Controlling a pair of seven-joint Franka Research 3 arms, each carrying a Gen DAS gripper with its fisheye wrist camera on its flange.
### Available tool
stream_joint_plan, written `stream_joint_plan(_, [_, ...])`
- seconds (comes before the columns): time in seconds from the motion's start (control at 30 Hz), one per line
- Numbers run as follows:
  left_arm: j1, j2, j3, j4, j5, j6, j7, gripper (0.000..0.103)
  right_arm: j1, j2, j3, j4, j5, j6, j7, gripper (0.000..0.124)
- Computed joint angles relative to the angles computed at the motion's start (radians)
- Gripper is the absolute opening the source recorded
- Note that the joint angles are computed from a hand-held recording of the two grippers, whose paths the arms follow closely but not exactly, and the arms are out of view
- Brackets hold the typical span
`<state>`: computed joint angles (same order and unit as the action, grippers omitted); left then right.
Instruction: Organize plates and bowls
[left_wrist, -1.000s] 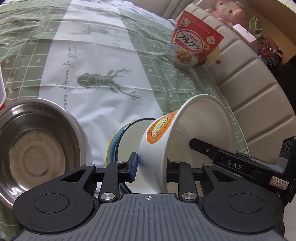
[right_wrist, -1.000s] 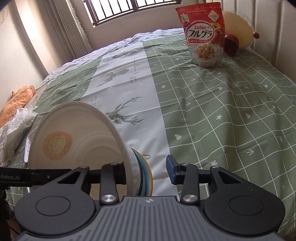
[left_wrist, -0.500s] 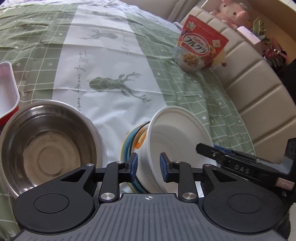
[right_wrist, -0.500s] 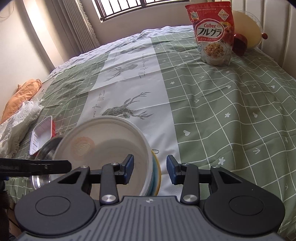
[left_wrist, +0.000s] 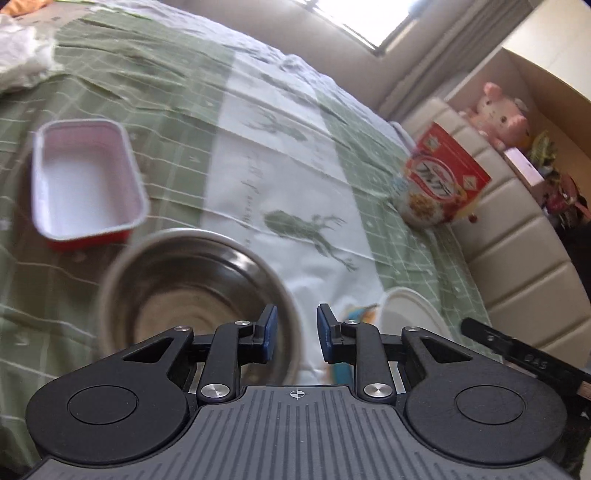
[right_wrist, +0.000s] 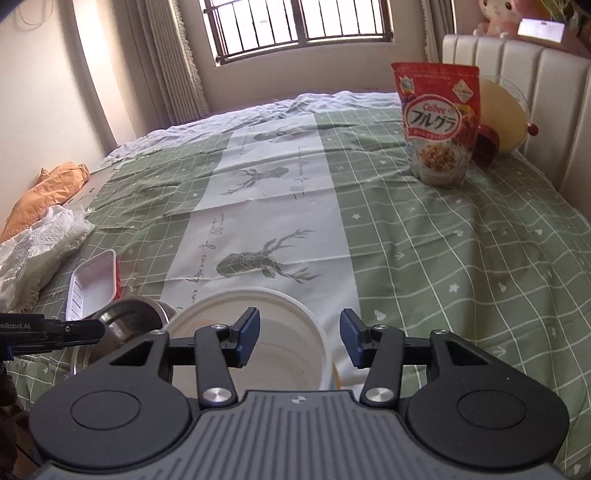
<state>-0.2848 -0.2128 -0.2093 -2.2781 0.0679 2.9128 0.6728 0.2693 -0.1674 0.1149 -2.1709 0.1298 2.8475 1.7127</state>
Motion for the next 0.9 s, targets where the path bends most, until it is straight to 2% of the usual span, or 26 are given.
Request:
stream_joint_plan(0.07, [0.102, -0.071, -0.057, -0.052, 0.142, -0.05, -0.143, 0.026, 0.025, 0.045, 0.007, 0.07, 0.008, -0.036, -0.042, 0.052])
stream_joint_plan(0.1, [0.127, -0.103, -0.065, -0.075, 0.182, -0.085, -0.181, 0.026, 0.042, 0.077, 0.009, 0.12, 0.024, -0.07, -0.073, 0.053])
stream_joint_plan(0.13, [0.139, -0.13, -0.065, -0.096, 0.203, -0.109, -0.209, 0.026, 0.06, 0.114, 0.009, 0.174, 0.052, -0.116, -0.112, 0.054])
stream_joint_plan(0.2, [0.128, -0.17, -0.028, -0.149, 0.186, -0.115, -0.219, 0.026, 0.085, 0.203, 0.015, 0.3, 0.091, -0.23, -0.152, 0.054])
stream_joint_plan(0.37, [0.039, -0.157, 0.081, -0.205, 0.051, -0.079, -0.096, 0.026, 0.16, 0.405, 0.006, 0.577, -0.018, -0.447, -0.056, 0.054])
stream_joint_plan(0.43, [0.01, -0.139, 0.108, -0.225, -0.01, -0.026, -0.043, 0.035, 0.19, 0.458, -0.009, 0.65, -0.072, -0.505, -0.016, 0.054])
stream_joint_plan(0.57, [-0.033, -0.119, 0.148, -0.252, -0.105, 0.066, 0.034, 0.036, 0.235, 0.54, -0.038, 0.762, -0.161, -0.617, 0.047, 0.054])
stream_joint_plan(0.63, [-0.089, -0.107, 0.2, -0.26, -0.182, 0.105, 0.097, 0.036, 0.244, 0.588, -0.047, 0.831, -0.175, -0.687, 0.067, 0.054])
stream_joint_plan(0.73, [-0.214, -0.08, 0.307, -0.252, -0.336, 0.126, 0.238, 0.036, 0.265, 0.631, -0.064, 0.885, -0.214, -0.73, 0.087, 0.054])
stream_joint_plan(0.8, [-0.292, -0.058, 0.37, -0.24, -0.445, 0.124, 0.337, 0.043, 0.28, 0.656, -0.076, 0.915, -0.249, -0.746, 0.096, 0.054])
stream_joint_plan(0.9, [-0.358, -0.04, 0.418, -0.229, -0.581, 0.133, 0.453, 0.044, 0.287, 0.688, -0.08, 0.963, -0.258, -0.781, 0.098, 0.055])
